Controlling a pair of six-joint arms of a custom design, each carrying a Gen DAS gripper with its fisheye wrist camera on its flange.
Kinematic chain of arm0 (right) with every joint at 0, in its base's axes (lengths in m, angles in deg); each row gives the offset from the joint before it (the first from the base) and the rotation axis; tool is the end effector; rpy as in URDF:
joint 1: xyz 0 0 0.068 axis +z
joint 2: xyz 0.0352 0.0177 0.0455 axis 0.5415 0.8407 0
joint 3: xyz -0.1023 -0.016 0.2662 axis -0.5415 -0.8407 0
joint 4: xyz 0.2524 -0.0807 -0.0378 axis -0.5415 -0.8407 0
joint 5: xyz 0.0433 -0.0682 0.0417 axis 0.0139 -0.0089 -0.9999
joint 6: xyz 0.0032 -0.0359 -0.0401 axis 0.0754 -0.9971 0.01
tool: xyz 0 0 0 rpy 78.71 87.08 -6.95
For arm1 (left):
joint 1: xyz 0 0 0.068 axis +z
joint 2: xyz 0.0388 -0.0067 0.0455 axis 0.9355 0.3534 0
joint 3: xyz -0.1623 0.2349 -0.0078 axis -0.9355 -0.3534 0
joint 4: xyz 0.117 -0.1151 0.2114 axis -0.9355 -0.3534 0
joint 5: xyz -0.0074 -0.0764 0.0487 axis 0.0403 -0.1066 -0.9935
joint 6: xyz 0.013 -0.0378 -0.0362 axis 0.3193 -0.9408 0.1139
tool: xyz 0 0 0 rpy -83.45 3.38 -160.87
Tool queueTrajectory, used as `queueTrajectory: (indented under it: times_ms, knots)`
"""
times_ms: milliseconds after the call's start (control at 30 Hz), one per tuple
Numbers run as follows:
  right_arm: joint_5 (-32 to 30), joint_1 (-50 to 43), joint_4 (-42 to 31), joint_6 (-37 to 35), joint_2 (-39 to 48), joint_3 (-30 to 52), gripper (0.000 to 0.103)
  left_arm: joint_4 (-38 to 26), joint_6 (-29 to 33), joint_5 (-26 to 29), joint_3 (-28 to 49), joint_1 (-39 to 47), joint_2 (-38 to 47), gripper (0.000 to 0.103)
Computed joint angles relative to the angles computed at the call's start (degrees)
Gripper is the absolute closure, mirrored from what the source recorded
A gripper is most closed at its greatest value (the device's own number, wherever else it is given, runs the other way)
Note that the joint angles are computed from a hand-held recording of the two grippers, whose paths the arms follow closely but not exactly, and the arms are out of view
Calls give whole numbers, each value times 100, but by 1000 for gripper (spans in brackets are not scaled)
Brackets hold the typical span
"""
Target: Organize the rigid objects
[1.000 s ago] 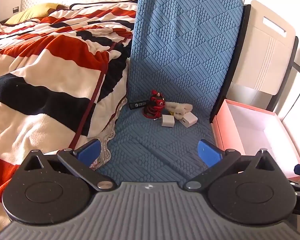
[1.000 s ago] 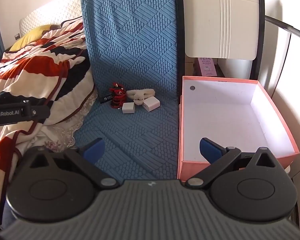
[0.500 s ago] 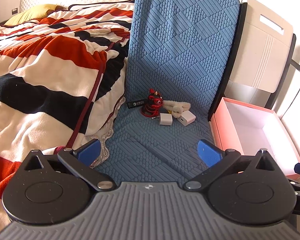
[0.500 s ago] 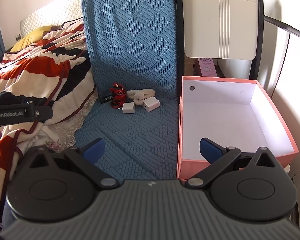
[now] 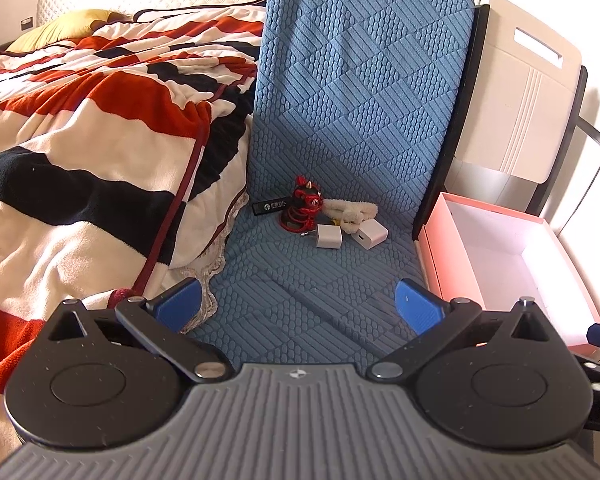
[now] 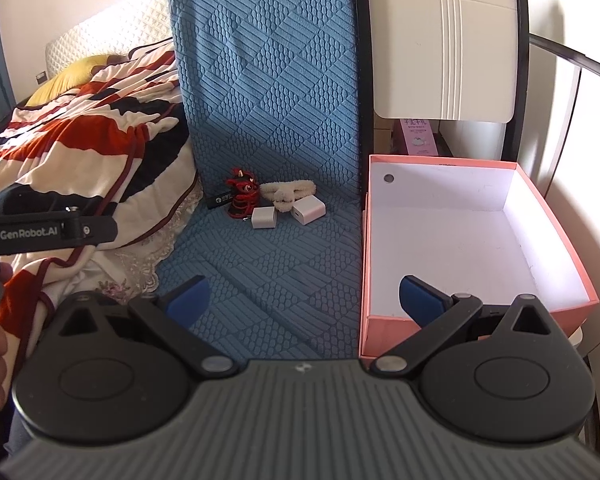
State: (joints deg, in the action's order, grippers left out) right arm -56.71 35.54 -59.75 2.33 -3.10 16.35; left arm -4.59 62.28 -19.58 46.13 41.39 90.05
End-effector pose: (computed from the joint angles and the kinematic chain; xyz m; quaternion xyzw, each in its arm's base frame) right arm 0.2666 0.0152 0.3552 -0.0010 0.9035 0.0569 0.4248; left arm 0.3113 -0.1528 0.3674 -0.0358 0.9041 -0.0521 0.4227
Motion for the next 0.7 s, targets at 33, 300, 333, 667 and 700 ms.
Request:
queueTrajectory:
  times_ms: [33,300,333,667,700]
  knots:
    - [-67,-31,-7,34,-16,11,0,12,-12,3,-14,5,-21,0]
    - [52,42,-82,48,-49,3,0,67,30,-84,-76,-121,-93,0]
    - [52,49,-87,32,-55,-4,0,71,26,-87,-81,-134,-93,0]
    - [-360,-242,-218,32,152,112,0,242,61,24,-203,-147,-34,0]
    - [-369,-246,-195,35,166,97,0,254,47,40,-205,-139,-5,0]
